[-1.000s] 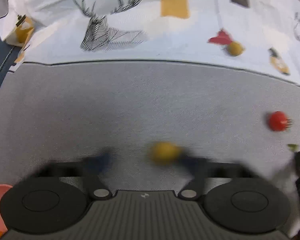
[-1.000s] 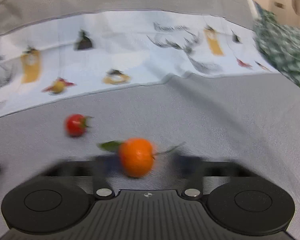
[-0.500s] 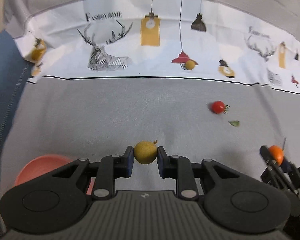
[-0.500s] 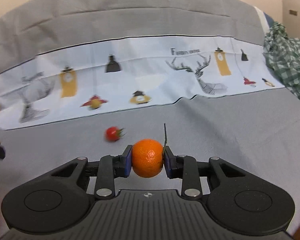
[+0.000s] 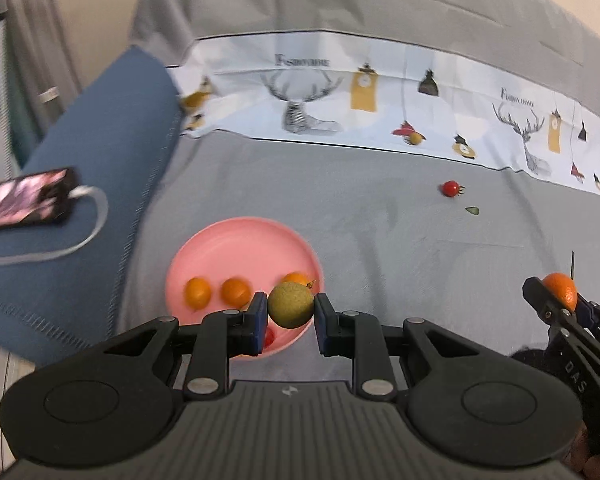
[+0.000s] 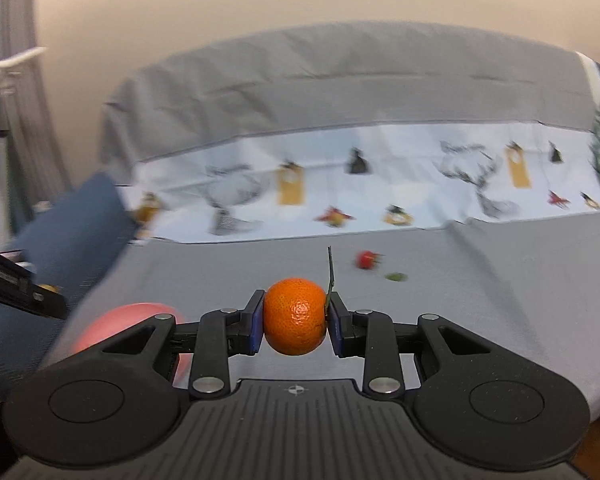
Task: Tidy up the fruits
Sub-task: 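Carry the yellow fruit and stemmed orange with both tools over the plate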
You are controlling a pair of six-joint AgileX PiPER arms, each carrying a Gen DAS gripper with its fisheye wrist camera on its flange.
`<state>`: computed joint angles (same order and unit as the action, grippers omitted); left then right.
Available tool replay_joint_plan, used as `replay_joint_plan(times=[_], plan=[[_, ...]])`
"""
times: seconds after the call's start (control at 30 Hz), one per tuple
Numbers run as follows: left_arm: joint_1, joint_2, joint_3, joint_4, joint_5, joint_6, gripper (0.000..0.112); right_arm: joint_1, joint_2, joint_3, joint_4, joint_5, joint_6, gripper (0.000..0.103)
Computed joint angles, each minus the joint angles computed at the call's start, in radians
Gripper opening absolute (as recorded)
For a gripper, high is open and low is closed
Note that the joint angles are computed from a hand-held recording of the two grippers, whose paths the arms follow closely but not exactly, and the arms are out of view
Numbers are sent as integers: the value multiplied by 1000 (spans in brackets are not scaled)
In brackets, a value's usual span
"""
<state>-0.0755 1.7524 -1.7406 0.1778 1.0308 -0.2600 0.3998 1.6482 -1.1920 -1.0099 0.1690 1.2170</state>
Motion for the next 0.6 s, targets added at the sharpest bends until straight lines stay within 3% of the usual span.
replay_joint_plan(times=[0.1,0.2,0.27,0.6], plan=[[38,-136,146,-15,-35,0,27,69,-79,54,20,-8,-13,33],[54,-241,256,10,-76,-16,27,157,-145,104,-152,15,144,33],[66,-315,333,22,-101,-27,27,215,-179,126,-181,40,139,33],[124,-523,539,-48,-133,-11,27,373,-273,169,-243,152,127,33]])
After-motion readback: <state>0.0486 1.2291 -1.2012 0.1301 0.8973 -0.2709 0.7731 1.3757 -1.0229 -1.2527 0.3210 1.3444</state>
